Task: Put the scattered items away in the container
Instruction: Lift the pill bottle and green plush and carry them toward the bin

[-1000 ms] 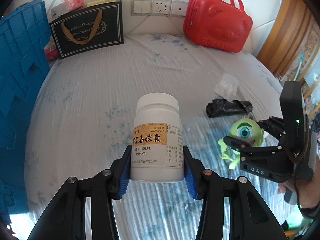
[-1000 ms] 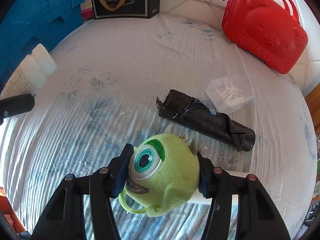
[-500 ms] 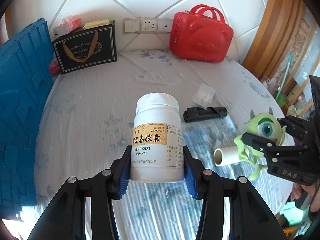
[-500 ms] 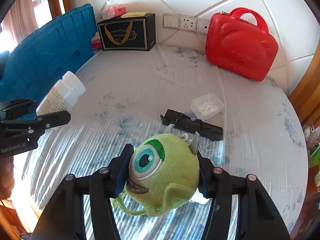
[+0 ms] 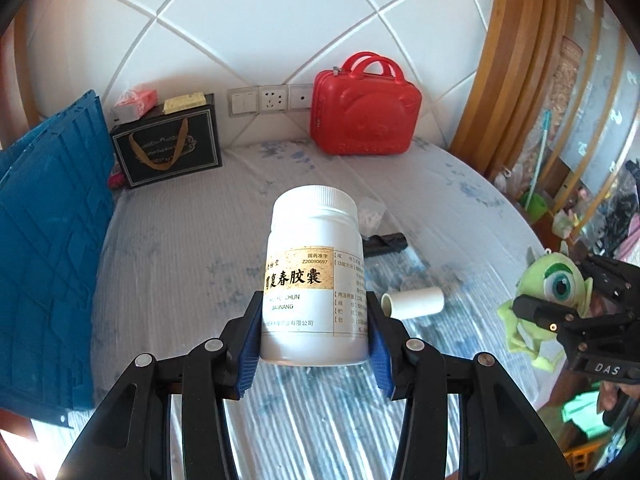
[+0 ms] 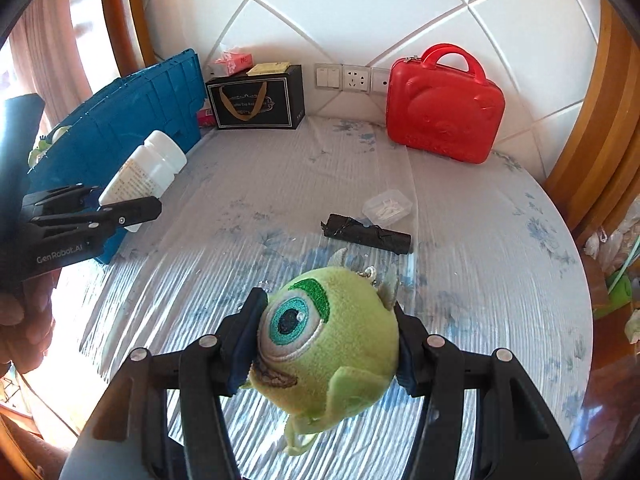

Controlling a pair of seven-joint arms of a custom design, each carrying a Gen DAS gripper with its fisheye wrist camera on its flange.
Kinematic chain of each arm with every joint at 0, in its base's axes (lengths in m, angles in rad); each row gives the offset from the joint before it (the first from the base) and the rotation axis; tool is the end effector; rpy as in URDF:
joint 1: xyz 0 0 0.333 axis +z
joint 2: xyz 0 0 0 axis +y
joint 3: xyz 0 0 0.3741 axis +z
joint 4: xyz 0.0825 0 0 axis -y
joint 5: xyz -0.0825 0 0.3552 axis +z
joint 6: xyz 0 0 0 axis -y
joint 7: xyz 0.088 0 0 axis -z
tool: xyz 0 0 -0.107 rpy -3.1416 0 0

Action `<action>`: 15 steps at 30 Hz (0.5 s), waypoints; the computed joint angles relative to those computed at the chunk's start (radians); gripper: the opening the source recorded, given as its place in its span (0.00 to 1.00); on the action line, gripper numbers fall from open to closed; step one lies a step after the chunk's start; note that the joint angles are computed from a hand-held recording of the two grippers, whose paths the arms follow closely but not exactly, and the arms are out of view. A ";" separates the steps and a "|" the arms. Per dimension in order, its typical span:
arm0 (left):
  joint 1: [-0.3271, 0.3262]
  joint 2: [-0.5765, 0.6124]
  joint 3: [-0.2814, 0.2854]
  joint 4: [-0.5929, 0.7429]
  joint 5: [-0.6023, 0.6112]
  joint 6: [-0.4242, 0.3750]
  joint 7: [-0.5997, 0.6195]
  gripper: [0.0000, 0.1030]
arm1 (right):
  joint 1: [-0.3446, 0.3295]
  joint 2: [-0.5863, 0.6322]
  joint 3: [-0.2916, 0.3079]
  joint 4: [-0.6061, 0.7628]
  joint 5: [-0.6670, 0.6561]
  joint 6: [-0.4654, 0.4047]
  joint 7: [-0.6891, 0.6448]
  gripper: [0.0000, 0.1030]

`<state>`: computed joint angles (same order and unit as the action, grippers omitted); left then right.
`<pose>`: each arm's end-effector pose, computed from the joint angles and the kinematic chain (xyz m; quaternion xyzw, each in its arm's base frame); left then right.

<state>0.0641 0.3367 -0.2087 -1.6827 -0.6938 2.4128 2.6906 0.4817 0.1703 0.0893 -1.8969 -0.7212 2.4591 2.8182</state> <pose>0.6741 -0.0810 0.5196 -0.3515 0.8671 -0.3426 0.0848 0.5219 0.3315 0.5260 -0.5990 0.7329 -0.2401 0.2153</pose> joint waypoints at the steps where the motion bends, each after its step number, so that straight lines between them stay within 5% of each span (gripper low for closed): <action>1: 0.006 -0.012 -0.004 -0.008 -0.011 -0.007 0.009 0.44 | 0.005 -0.007 0.001 -0.003 -0.007 -0.008 0.010 0.54; 15: -0.022 -0.125 0.013 -0.101 -0.096 -0.036 0.097 0.44 | 0.009 -0.074 0.031 -0.026 -0.049 -0.050 0.081 0.54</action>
<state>0.0421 0.2116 -0.1952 -1.7837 -0.7895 2.3765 2.7876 0.4904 0.0959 0.1205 -1.9224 -0.7697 2.4088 2.8991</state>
